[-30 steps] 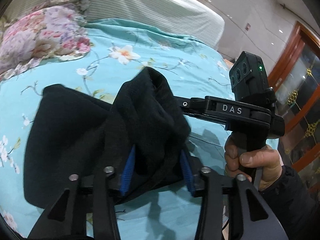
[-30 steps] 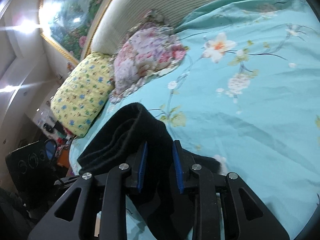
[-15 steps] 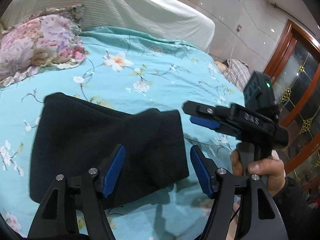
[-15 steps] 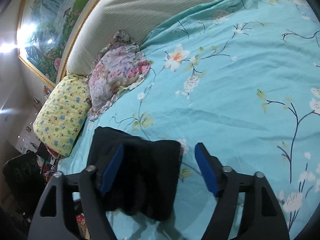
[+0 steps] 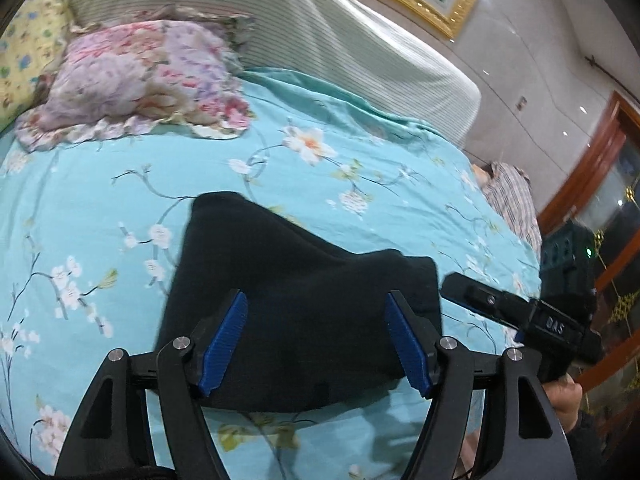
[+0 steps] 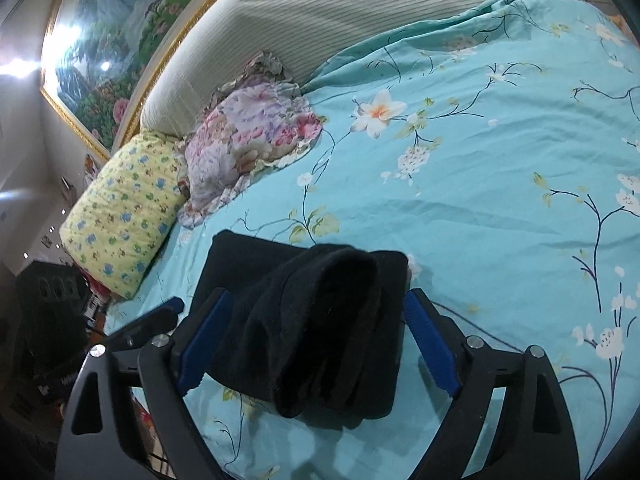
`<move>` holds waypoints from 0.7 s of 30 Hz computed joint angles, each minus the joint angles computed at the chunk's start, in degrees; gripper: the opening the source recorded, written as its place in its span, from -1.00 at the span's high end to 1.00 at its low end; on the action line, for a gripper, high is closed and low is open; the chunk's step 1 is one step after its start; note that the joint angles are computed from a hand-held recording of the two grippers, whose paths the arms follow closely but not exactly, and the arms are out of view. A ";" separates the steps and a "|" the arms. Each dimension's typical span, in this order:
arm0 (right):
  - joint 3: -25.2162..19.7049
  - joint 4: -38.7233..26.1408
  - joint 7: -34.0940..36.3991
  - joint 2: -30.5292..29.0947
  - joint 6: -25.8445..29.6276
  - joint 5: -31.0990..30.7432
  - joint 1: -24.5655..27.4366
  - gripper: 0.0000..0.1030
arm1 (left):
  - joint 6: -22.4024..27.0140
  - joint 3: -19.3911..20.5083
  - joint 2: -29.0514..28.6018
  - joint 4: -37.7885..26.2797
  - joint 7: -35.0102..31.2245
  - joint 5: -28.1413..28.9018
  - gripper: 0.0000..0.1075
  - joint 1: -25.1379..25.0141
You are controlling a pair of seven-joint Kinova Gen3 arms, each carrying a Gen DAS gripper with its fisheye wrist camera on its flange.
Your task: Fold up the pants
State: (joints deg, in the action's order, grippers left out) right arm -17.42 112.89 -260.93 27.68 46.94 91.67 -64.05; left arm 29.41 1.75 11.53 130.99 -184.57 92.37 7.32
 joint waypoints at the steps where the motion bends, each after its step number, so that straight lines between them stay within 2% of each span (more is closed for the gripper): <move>1: -0.07 -0.68 1.35 0.21 -0.01 -0.91 -0.05 -0.71 | 0.06 -0.28 0.04 0.11 0.15 -0.03 -0.33 -0.34; 8: 1.51 -3.94 6.02 1.26 -0.11 -6.03 -2.01 -0.72 | 0.66 -1.28 0.16 0.60 1.50 -0.98 -0.34 -2.79; 15: 3.52 -4.77 4.20 2.35 -0.56 -8.81 -4.31 -0.74 | 0.76 -1.34 1.75 -0.36 2.48 -2.50 -0.37 -4.25; 21: 4.74 -5.50 4.68 3.09 -2.57 -10.38 -4.67 -0.74 | 1.71 -0.43 5.29 -3.80 8.35 -8.21 -0.40 -6.02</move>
